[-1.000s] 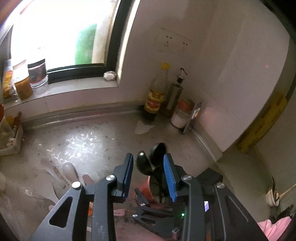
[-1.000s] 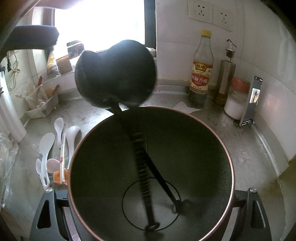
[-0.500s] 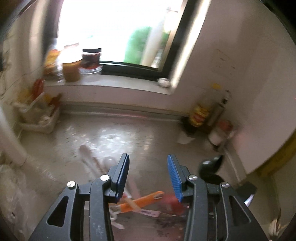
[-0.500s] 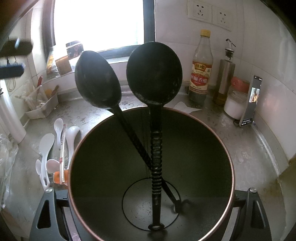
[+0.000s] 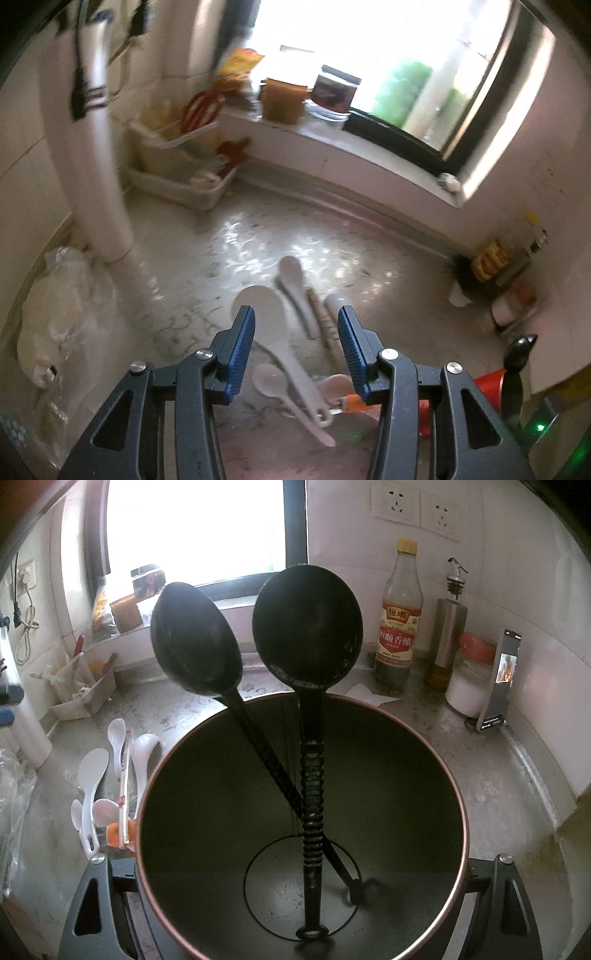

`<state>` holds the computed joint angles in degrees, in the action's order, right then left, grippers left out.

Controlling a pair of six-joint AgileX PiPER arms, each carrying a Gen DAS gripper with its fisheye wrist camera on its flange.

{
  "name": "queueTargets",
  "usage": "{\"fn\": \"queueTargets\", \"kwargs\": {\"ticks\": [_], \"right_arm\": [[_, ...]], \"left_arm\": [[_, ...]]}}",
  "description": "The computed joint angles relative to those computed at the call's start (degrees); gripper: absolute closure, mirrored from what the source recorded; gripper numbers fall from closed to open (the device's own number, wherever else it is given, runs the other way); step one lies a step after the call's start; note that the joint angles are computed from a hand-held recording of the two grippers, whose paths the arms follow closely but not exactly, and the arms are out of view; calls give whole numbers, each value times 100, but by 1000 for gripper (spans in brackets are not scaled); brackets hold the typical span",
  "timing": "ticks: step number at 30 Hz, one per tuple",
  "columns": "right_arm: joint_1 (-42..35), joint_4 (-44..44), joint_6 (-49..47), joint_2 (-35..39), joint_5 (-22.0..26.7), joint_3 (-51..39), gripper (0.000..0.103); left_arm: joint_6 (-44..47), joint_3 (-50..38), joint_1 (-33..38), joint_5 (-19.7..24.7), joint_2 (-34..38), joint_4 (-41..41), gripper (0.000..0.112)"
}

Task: Organize utensils
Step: 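Move the open left tool back over the white utensil pile, then close the left tool on the white rice paddle handle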

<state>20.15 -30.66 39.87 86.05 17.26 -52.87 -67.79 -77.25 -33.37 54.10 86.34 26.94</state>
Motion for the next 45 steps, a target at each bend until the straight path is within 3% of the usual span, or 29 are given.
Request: {"fn": "queueTargets", "kwargs": {"ticks": [10, 25, 33, 40, 45], "right_arm": [[-156, 586, -589, -93, -261, 153, 9], [-177, 183, -329, -297, -390, 445, 8], [13, -697, 508, -495, -271, 604, 9], [-23, -778, 592, -472, -311, 595, 13], [-142, -699, 546, -416, -298, 528, 13]], "left_arm": [[-115, 365, 198, -156, -92, -146, 64], [79, 712, 501, -521, 0, -556, 65], [205, 1006, 828, -853, 96, -976, 65], [770, 1088, 1342, -1221, 319, -1523, 65], [1724, 1085, 1888, -1637, 584, -2432, 65]]}}
